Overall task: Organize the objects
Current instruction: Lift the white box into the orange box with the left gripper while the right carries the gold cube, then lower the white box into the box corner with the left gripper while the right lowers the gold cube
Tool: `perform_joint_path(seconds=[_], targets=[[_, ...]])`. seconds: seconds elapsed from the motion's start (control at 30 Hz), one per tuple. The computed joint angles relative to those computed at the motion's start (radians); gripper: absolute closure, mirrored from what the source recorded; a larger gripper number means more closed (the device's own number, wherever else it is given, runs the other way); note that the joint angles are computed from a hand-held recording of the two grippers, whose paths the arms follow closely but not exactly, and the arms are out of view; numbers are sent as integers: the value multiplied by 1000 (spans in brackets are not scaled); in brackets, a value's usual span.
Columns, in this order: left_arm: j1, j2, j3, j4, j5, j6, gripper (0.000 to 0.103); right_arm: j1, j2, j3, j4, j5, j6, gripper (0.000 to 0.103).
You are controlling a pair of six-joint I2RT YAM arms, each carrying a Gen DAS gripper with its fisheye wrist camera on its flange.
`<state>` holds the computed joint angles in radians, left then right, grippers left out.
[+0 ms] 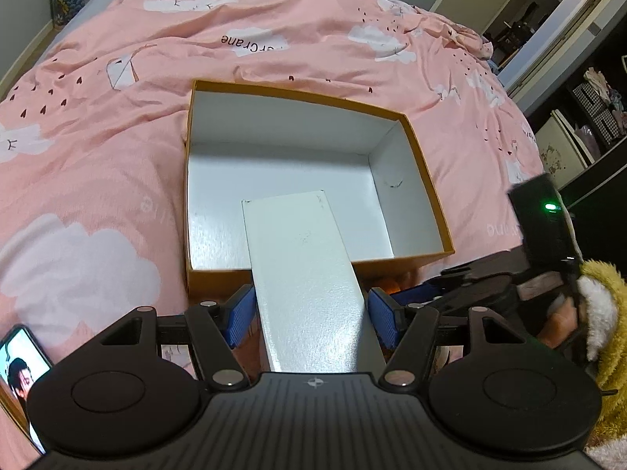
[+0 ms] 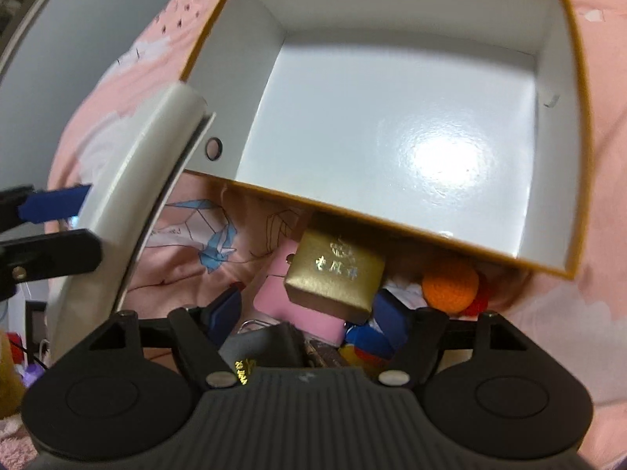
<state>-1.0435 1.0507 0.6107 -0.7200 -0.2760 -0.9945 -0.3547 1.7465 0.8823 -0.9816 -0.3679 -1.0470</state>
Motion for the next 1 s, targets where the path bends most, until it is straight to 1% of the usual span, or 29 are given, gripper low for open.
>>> perform_joint_path(seconds=[0.07, 0.1, 0.2, 0.23, 0.3, 0.37, 0.43, 0.53, 0.67, 0.73, 0.77, 0.8, 0.9, 0.97, 1.0], targets=[[20, -1, 0, 10, 9, 19, 31, 50, -4, -12, 60, 18, 66, 27], [34, 2, 2, 15, 15, 31, 31, 67, 3, -11, 82, 29, 92, 24], [84, 18, 11, 34, 34, 80, 31, 106, 77, 26, 95, 51, 162, 23], [100, 26, 13, 41, 40, 94, 31, 114, 98, 30, 98, 59, 176, 24], [142, 43, 15, 57, 59, 126, 31, 120, 129, 32, 113, 75, 193, 37], [185, 64, 21, 71, 74, 158, 31, 103, 138, 31, 119, 69, 181, 38], [227, 96, 35, 85, 81, 197, 31, 78, 132, 44, 91, 55, 155, 38], [275, 160, 69, 109, 89, 268, 31, 27, 92, 76, 4, 16, 79, 39], [304, 271, 120, 157, 75, 358, 31, -58, 84, 202, -215, -77, -44, 39], [324, 333, 137, 191, 82, 389, 31, -88, 97, 270, -297, -118, -76, 39], [332, 372, 148, 210, 78, 400, 31, -101, 95, 298, -317, -141, -91, 40], [337, 405, 156, 223, 69, 409, 31, -114, 90, 318, -317, -164, -102, 40], [332, 511, 187, 258, 24, 432, 31, -131, 119, 399, -310, -219, -69, 40], [326, 572, 202, 279, -6, 445, 31, -124, 156, 454, -284, -250, -12, 40], [323, 609, 216, 281, -25, 453, 31, -115, 170, 462, -246, -260, 20, 40]])
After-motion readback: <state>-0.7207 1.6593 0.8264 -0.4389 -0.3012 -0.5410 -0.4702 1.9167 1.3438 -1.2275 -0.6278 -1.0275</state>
